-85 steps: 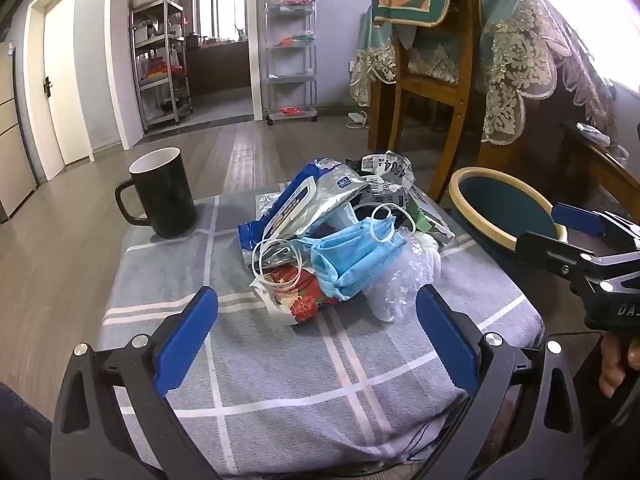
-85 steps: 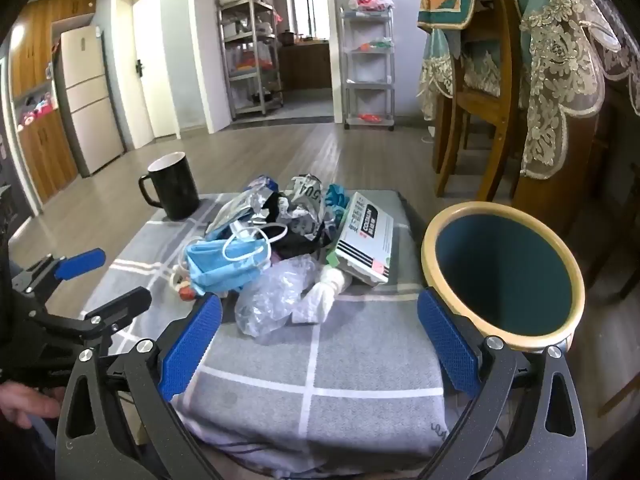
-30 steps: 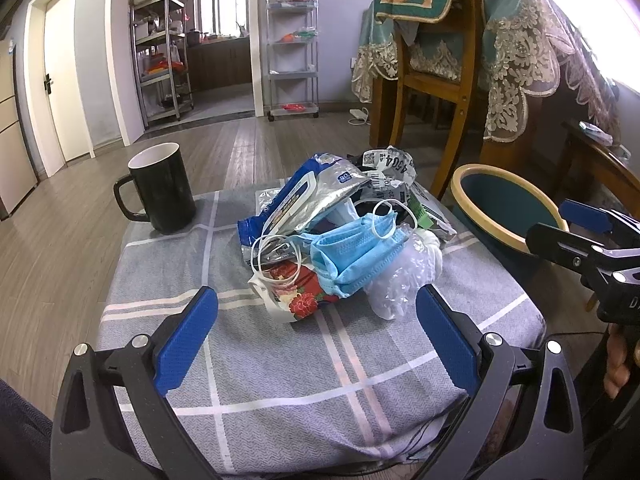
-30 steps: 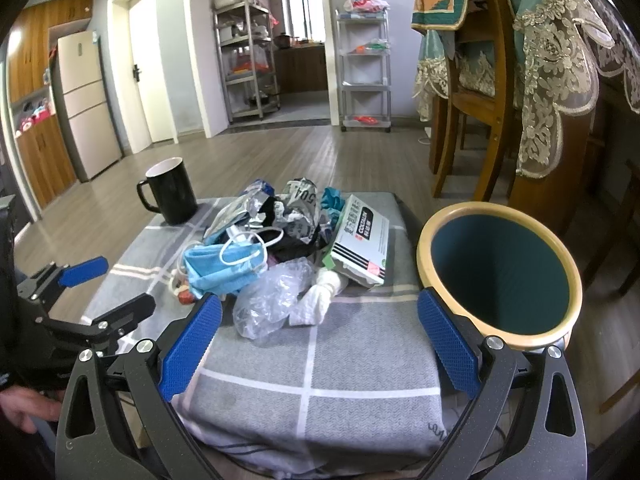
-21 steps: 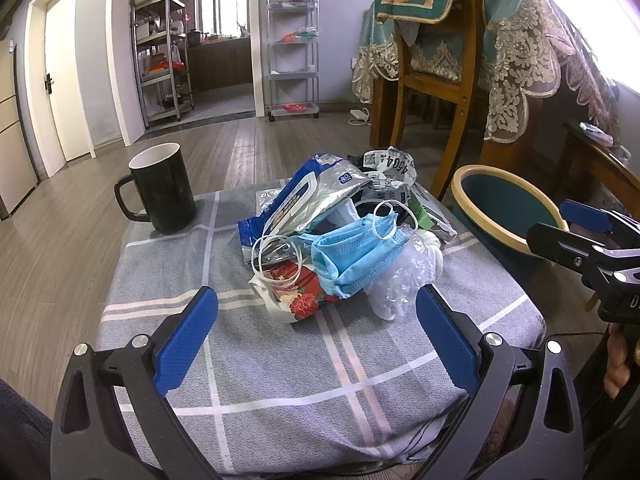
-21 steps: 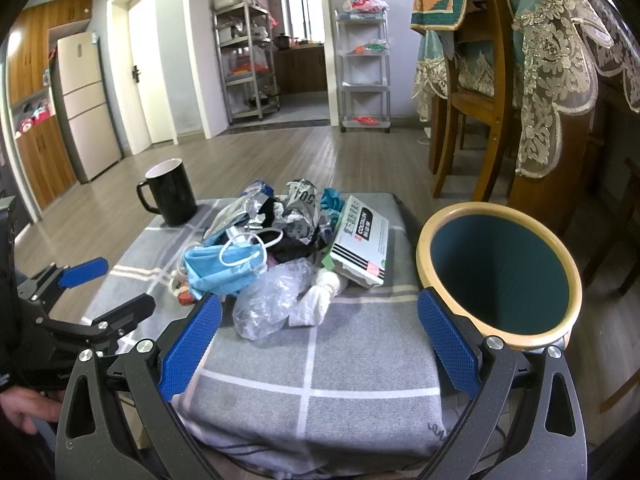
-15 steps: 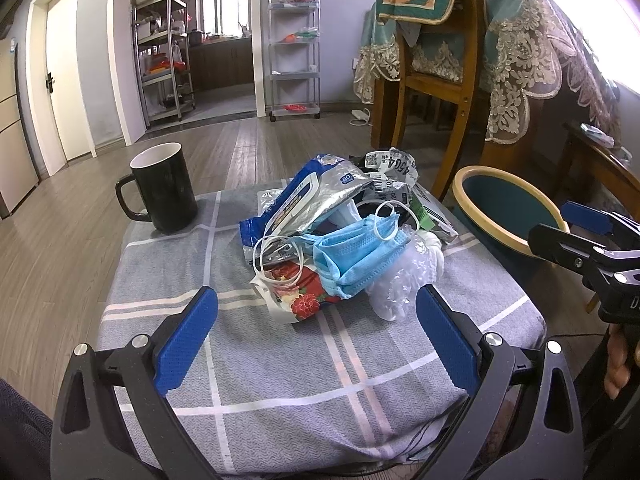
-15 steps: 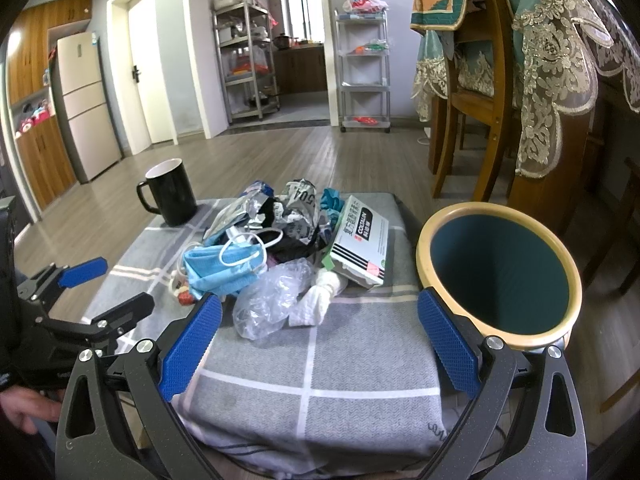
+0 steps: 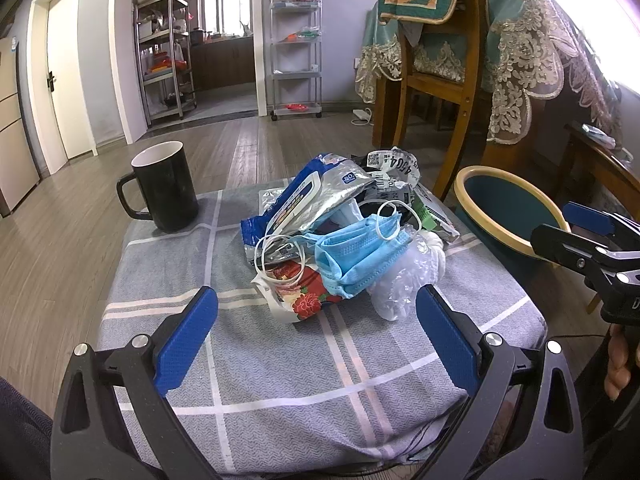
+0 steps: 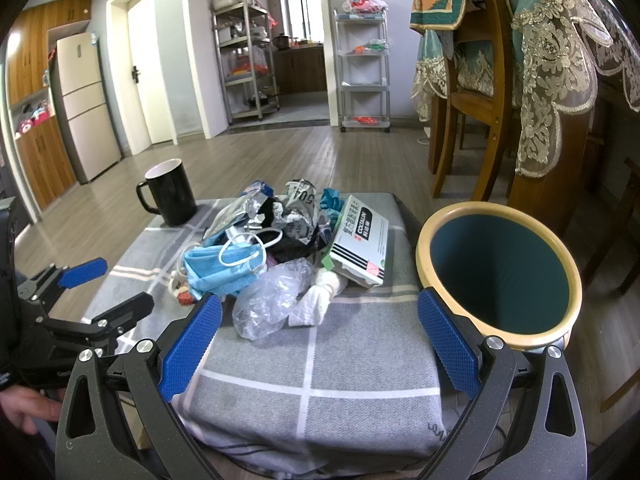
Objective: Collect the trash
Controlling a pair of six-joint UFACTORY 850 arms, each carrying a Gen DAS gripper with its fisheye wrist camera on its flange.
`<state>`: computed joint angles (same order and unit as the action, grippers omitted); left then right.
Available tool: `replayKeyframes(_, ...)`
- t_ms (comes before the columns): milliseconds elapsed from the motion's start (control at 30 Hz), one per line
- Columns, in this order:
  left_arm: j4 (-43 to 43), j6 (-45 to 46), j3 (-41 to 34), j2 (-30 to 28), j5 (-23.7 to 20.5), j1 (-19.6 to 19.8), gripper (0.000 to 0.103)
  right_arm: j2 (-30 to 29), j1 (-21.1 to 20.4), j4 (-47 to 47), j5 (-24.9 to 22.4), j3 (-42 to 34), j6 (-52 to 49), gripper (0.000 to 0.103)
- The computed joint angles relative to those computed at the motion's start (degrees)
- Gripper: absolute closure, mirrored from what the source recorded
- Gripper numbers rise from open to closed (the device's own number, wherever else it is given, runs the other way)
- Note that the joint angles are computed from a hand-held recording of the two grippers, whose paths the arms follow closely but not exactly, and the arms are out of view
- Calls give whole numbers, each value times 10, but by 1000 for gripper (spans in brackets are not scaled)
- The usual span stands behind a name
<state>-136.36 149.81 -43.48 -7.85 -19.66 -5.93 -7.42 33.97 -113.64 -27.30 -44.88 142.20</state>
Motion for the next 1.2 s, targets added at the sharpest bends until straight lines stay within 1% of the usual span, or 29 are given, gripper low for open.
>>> replayKeyframes(200,3,-6,-1,-1,-1,1,6,5,-2,-1,2,3,-1,5)
replayKeyframes(533,72,-95,-21,-8,0,9,6,5,-8,-21,8,5,22,5)
replayKeyframes(633,98,-126,-30,-13,0,10,6,11,-4,-2,8,2,6,5)
replayKeyframes(667,110,-137,-33,-15,0,11,8,11,-5,-4,9,3,7,5)
replayKeyframes(733,146,-171,-42,-22,3,11,13,10,-5,-6,9,3,11,5)
replayKeyframes(800,179,-198,-51,-28,7,9,22,10,-6,-10,10,3,14,5)
replayKeyframes(900,239,-246,-69,-41,10,5,31,8,-5,-15,12,4,21,5)
replayKeyframes(967,290,-285,-86,-56,14,1,34,6,-7,-15,17,2,22,5)
replayKeyframes(1100,384,-367,-122,-92,20,-3,34,3,-15,0,31,-8,9,5)
replayKeyframes(1200,456,-435,-149,-118,12,-4,36,0,-23,-2,40,-13,10,5)
